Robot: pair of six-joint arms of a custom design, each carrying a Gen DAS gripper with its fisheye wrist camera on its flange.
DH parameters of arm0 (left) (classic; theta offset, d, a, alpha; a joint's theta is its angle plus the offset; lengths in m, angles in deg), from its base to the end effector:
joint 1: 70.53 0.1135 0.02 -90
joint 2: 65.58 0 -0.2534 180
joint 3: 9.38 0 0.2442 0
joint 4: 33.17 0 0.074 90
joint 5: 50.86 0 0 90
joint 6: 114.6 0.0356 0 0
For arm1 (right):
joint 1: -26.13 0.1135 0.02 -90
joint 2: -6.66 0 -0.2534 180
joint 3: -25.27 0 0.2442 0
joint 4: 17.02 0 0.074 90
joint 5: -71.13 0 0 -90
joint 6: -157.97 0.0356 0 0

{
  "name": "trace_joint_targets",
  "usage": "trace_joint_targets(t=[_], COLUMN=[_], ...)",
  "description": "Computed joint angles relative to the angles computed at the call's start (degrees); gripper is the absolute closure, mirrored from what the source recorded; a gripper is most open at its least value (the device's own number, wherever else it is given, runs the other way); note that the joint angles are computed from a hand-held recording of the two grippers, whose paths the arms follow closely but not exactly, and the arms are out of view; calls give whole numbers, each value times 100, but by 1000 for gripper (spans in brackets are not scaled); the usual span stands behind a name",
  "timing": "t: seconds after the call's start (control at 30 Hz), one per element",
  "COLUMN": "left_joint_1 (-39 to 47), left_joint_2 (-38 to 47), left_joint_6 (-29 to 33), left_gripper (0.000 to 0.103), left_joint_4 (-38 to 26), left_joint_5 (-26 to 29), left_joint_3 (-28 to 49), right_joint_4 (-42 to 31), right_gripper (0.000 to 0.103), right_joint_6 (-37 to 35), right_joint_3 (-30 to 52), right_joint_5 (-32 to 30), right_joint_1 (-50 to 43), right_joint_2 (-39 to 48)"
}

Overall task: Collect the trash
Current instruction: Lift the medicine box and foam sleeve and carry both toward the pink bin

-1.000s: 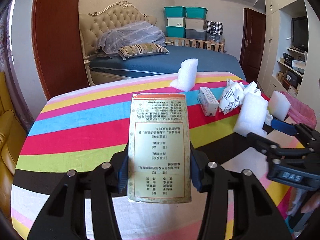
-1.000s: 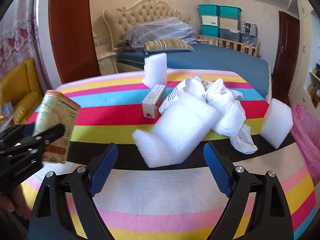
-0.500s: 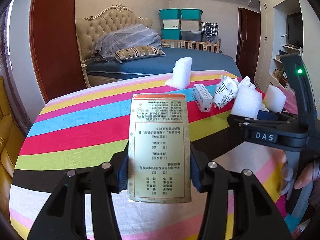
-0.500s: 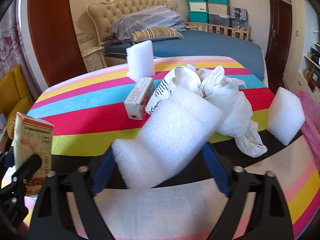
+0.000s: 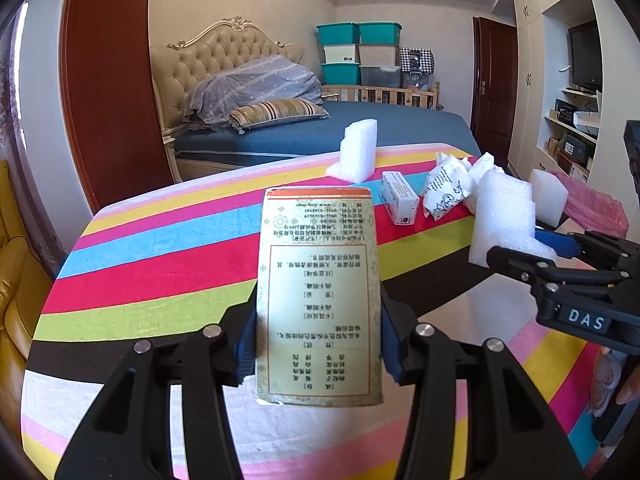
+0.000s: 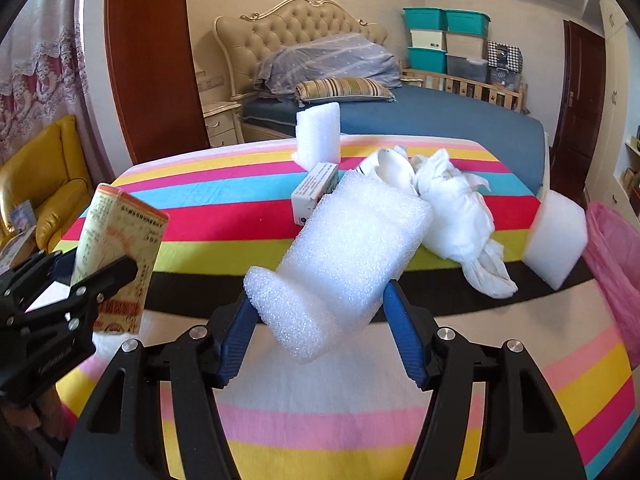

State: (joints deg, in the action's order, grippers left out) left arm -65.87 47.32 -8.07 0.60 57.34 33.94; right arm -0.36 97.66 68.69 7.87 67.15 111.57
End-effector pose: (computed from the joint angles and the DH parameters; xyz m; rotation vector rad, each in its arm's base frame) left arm 0.2912 0.0126 0.0550 0.3987 2.1263 -0.1366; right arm 0.2193 0.1696 0.0692 -0.0007 2.2540 0.1051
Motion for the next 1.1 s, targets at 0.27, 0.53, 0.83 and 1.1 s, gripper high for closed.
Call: trace_joint_targets(t=[0.27,0.53,0.83,1.1], left_joint_1=[-218,-609,-1226,-1790], left_joint_2=[-80,-207,-366,-487], left_joint_6=[50,38,77,16], left_gripper=[55,55,55,55], left_joint_4=[132,294,188,-278], left_joint_5=[-19,-111,-278,-408], left_joint_3=[-211,-460,-590,-365], right_joint_4=[193,460,612,512], right_gripper=[43,43,43,43], right_joint_6=[100,149,16,-265], right_joint_3=[-682,-1341,-1990,-2661], right_joint_5=[190,324,484,498], right_joint_1=[118,141,107,-235], right_joint_2=[-499,-991,-1645,-2681])
